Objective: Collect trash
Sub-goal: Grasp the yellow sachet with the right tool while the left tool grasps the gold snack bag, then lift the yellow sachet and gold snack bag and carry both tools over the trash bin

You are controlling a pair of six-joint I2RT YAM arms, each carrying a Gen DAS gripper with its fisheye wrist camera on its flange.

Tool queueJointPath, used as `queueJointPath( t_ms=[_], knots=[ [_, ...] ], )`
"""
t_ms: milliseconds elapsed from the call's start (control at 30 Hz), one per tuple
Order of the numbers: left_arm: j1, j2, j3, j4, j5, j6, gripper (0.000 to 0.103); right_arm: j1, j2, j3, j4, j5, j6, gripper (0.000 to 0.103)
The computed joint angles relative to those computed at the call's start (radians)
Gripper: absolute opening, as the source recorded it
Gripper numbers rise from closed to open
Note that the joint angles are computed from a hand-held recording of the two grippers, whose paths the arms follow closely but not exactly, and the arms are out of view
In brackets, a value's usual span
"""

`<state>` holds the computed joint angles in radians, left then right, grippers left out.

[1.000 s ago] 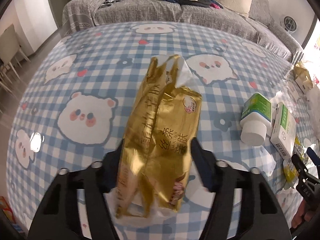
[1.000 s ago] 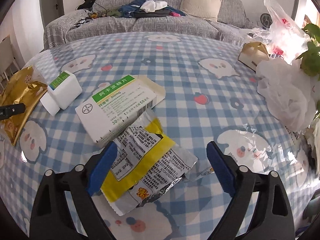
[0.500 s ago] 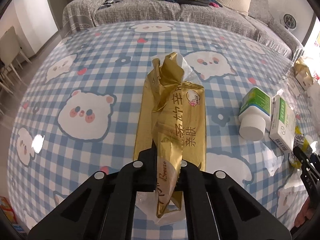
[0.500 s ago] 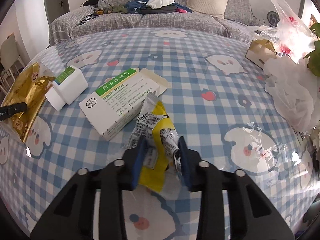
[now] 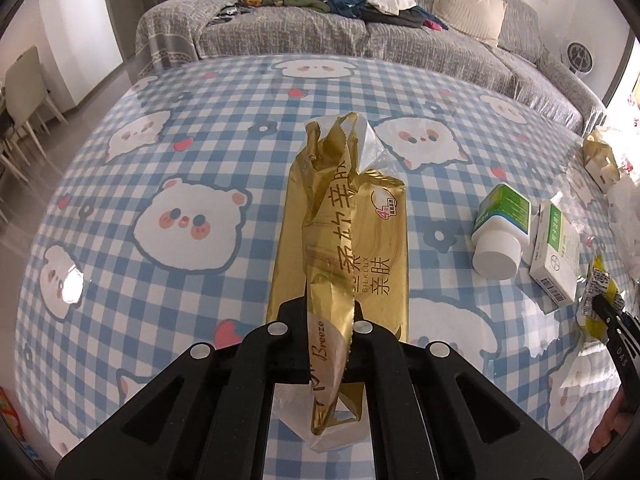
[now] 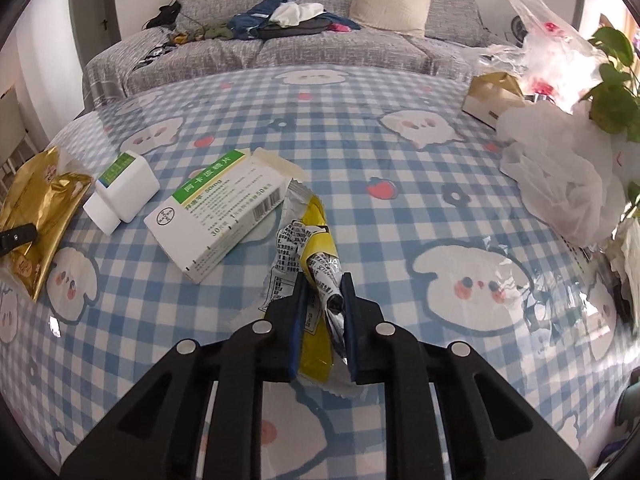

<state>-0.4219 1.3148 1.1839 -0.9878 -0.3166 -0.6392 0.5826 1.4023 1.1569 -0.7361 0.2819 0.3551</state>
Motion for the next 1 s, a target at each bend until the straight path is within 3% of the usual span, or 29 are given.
queueJointPath(
  t_ms=[600,1000],
  knots=[
    [-0.115,-0.17,-0.038,-0.13,-0.046,-0.092,0.002,0.074,-0.137,-0.049,-0.063,0.032,0.102,0.012],
    [-0.329,-0.308,-0.071,-0.314,-0.136,-0.293,0.002,0.195,-0.268,-0.071,-0.172,0.095,0.22,0.011]
  ],
)
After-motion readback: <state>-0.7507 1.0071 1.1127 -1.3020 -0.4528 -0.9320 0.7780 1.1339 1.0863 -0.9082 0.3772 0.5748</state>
